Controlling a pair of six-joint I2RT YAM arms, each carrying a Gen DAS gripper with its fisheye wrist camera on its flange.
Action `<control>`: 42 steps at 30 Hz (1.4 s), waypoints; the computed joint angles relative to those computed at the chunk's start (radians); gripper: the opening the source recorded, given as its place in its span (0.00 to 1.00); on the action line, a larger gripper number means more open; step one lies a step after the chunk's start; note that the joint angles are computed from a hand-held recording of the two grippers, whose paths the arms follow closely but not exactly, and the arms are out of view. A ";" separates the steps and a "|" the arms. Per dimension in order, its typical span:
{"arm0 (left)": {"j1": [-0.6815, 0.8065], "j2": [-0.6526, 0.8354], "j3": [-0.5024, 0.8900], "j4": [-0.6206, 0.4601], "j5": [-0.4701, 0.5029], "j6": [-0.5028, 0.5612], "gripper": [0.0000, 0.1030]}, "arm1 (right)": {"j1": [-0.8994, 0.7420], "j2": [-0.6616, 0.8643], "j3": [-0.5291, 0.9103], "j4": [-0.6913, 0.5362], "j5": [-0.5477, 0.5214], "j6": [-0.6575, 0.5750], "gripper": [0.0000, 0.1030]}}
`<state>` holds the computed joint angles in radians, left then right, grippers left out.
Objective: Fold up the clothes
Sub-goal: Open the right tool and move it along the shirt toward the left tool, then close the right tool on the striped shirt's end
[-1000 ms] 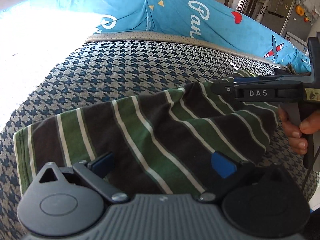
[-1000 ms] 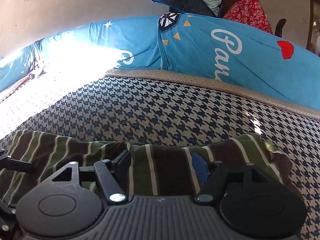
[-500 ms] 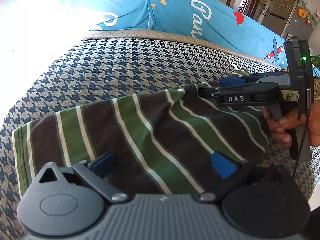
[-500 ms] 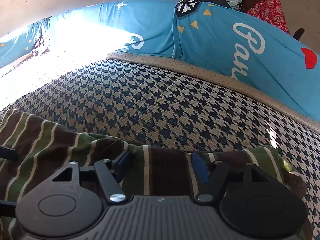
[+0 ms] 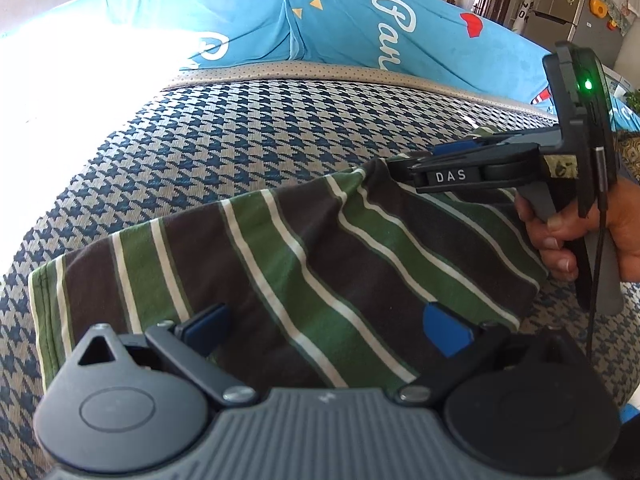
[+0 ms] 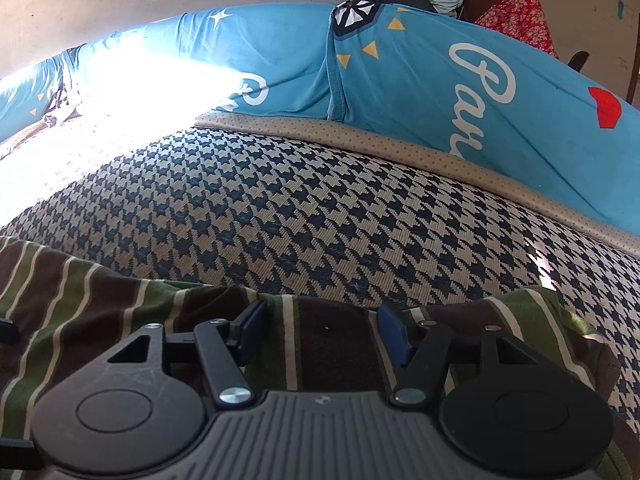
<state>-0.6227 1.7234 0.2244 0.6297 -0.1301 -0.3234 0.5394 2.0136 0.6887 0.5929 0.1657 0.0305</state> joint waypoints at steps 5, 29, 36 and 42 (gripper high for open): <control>-0.017 0.010 0.001 0.009 -0.019 0.004 1.00 | -0.062 -0.068 -0.021 -0.049 -0.120 0.076 0.59; -0.056 0.005 -0.009 0.019 -0.034 0.002 1.00 | -0.446 -0.515 -0.306 -0.231 -0.178 0.235 0.33; -0.060 0.020 0.005 0.020 -0.039 -0.002 1.00 | -0.521 -0.441 -0.313 -0.158 -0.263 0.170 0.60; -0.076 0.029 0.015 0.014 -0.052 -0.001 1.00 | -0.555 -0.247 -0.264 -0.039 -0.321 0.174 0.61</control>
<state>-0.6982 1.7519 0.2395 0.6434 -0.1822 -0.3240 -0.0154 1.7662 0.4251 0.5542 -0.1549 0.2044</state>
